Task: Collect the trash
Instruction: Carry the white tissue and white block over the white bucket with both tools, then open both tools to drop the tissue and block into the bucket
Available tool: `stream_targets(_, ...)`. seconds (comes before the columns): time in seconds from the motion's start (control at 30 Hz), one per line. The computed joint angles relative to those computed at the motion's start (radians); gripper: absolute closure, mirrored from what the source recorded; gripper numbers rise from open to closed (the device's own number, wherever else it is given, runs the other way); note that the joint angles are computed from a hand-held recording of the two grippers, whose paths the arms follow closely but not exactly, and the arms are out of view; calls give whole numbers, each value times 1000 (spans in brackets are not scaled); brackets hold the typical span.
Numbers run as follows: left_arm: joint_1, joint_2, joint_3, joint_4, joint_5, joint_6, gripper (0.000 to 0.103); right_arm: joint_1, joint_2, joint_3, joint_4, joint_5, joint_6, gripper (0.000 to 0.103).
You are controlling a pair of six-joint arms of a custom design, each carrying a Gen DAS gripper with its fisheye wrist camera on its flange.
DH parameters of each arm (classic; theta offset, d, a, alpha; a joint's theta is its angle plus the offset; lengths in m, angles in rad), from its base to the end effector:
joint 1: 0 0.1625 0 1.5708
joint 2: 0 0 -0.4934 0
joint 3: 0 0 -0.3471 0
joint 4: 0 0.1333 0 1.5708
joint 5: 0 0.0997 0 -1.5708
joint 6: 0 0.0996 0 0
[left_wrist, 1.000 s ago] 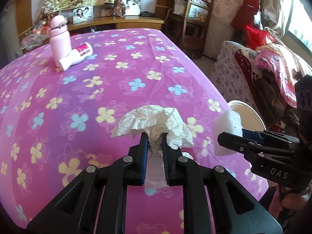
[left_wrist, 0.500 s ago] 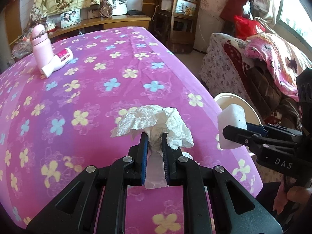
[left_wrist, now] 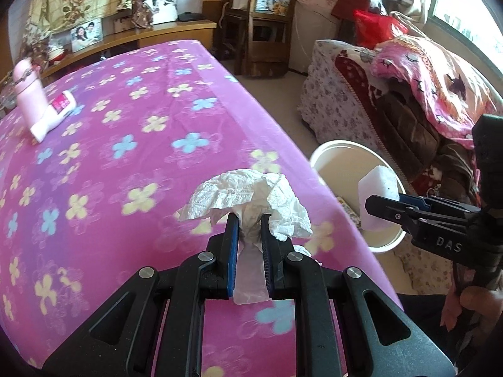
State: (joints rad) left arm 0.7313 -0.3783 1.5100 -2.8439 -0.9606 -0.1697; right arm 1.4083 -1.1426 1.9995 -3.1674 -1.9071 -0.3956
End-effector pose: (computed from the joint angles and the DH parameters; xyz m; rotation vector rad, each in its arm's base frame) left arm -0.4060 -0.6201 -0.0362 0.8053 2.4917 -0.5609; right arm 0.0070 -0.5779 0.3468 0.1276 -2.5073 0.8165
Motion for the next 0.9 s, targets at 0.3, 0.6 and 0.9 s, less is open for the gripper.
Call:
stream_targets(0.3, -9, 76, -131, 95, -79, 3, 91, -86, -37, -21, 18, -18, 28, 68)
stream_targets(0.6, -15, 156, -272, 175, -139, 10, 91, -155, -55, -45, 27, 19, 79, 68)
stream_targets(0.9, -15, 250, -415, 236, -183, 36, 90, -191, -65, -48, 3, 36, 107, 66)
